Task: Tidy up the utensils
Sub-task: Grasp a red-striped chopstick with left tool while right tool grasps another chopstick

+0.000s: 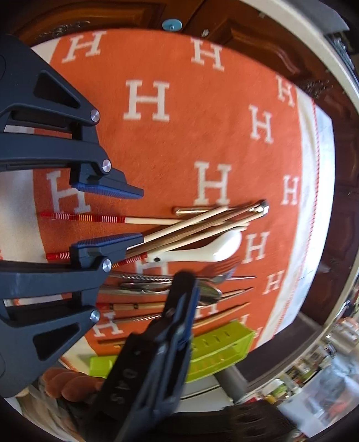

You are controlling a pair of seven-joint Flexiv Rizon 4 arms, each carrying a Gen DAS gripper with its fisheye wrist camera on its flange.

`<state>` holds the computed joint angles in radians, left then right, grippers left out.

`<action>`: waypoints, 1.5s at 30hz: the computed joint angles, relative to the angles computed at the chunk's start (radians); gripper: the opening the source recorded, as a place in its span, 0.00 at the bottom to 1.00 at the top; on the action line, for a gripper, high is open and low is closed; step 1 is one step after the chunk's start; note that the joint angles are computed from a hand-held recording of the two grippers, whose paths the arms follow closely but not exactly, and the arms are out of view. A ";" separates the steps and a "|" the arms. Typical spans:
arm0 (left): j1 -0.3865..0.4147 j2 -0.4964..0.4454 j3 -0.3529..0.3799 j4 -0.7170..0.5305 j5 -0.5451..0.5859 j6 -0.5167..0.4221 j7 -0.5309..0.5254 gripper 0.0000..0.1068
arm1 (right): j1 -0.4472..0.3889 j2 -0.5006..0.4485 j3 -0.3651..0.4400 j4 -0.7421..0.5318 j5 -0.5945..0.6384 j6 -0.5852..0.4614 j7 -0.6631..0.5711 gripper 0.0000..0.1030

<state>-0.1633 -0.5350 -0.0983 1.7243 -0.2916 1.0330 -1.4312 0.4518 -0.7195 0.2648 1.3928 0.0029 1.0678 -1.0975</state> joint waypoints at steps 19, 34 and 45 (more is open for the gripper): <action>-0.037 -0.123 0.021 -0.122 0.068 0.003 -0.037 0.15 | 0.034 -0.185 -0.029 -0.237 -0.013 -0.152 -0.015 0.11; -0.012 -0.039 0.018 0.002 0.024 0.095 -0.106 0.03 | 0.023 -0.095 -0.024 -0.105 0.012 -0.033 0.008 0.06; -0.014 0.049 -0.005 0.036 0.001 0.174 -0.153 0.03 | 0.009 0.071 -0.066 0.101 -0.057 0.148 0.115 0.05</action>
